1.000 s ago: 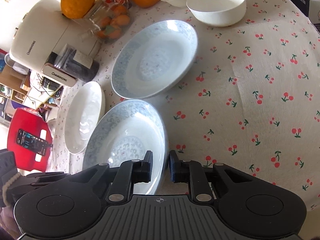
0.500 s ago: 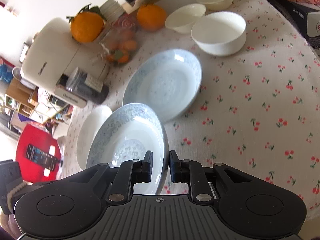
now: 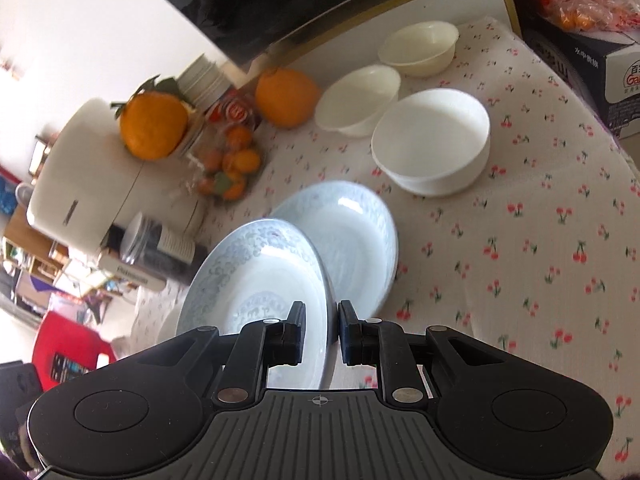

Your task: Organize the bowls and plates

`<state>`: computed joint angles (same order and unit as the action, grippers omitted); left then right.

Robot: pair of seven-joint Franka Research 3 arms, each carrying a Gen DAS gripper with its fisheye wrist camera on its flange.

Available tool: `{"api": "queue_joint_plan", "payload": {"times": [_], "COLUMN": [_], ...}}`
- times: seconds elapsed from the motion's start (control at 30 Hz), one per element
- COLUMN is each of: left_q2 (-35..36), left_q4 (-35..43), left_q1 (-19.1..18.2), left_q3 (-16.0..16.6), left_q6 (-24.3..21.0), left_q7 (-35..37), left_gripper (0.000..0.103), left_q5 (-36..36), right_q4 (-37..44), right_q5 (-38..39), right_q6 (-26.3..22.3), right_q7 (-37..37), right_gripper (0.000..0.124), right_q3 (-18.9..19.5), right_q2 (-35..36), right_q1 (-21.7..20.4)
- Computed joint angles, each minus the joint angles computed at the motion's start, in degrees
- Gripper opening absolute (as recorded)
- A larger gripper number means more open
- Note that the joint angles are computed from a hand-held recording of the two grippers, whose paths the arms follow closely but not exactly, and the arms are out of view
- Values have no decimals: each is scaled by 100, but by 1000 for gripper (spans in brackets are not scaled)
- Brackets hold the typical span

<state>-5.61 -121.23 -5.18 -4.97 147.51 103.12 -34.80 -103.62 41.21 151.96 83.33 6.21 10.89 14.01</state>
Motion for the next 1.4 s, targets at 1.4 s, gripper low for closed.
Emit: {"api": "queue_joint_plan", "payload": {"times": [1.4], "left_q2": [1068], "left_q4": [712], "left_q1": [134], "left_q3": [-410], "left_q6": [659], "left_q7": [-2303], "left_gripper": [15], "left_q5": [3281], "right_q4": [1056], "right_q5": [-2692], "right_q6": [145], "right_q7": [2269], "right_gripper": [18], "right_q3": [-422], "right_q2": [1117], "right_q1": [466]}}
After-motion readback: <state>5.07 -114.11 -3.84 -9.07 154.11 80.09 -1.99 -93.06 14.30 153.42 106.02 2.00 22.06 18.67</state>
